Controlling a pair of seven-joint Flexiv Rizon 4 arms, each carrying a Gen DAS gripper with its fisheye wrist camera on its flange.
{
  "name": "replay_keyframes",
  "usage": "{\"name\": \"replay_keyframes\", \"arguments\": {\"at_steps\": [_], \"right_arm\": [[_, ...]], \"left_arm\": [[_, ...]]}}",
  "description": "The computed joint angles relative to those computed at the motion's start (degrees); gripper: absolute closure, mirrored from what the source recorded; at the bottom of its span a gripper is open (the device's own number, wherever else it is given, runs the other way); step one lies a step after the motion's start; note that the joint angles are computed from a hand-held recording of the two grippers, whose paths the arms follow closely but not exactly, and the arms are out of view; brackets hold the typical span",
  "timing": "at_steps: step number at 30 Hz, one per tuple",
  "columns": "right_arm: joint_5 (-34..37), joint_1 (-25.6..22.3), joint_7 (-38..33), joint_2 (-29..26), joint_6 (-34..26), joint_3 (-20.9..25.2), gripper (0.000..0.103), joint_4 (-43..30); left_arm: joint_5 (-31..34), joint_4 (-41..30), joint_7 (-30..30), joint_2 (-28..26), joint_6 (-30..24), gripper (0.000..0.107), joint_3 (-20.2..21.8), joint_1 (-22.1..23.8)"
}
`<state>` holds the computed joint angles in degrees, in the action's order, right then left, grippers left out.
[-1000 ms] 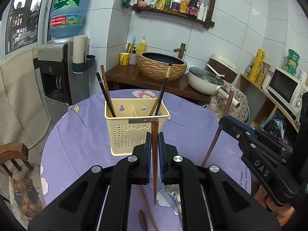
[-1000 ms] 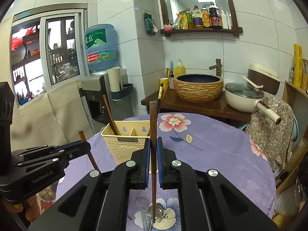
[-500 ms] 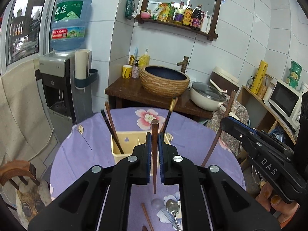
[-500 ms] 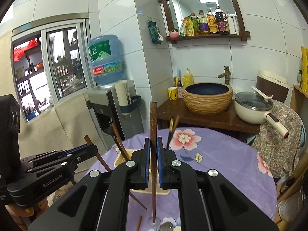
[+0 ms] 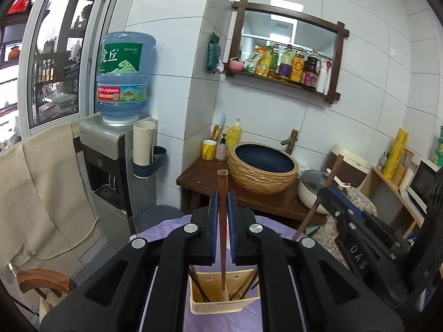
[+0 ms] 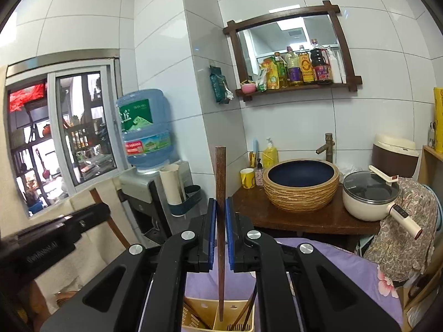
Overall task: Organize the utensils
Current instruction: 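Lift both held brown chopsticks upright and carry them over the cream holder, then lower both chopsticks into the cream holder and open both tools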
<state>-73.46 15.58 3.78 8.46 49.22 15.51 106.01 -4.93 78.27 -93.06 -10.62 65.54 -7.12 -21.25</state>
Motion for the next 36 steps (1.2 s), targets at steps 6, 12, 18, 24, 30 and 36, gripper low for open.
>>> {"name": "replay_keyframes", "arguments": {"at_steps": [6, 12, 18, 24, 30, 36], "right_arm": [[1.4, -0.3, 2.6, -2.5, 2.3, -1.3, 0.096, 4.9], [2.9, 0.4, 3.3, -3.2, 2.6, -1.8, 0.096, 8.5], [3.6, 0.7, 4.2, -3.6, 3.1, -2.3, 0.096, 9.8], [2.4, 0.4, 5.9, -1.0, 2.7, -1.3, 0.084, 12.3], [6.3, 1.1, 5.4, 4.2, 2.6, 1.4, 0.062, 17.5], [16.7, 3.8, 1.1, 7.9, -2.3, 6.3, 0.06, 24.0]], "left_arm": [[0.4, 1.9, -0.2, -3.7, -0.7, 0.1, 0.2, -0.1], [-1.3, 6.7, 0.7, -5.6, -0.4, 0.1, 0.0, -0.3], [-0.8, 9.2, 0.5, -6.5, 0.1, 0.1, 0.4, -0.9], [-0.4, 12.4, 0.5, -4.6, 2.9, 0.082, 0.6, -0.9], [-10.5, 25.9, 9.6, 2.4, 13.1, 0.045, -3.3, 1.4], [-17.7, 38.5, 17.3, 8.0, 13.9, 0.044, -2.6, 0.1]]}}
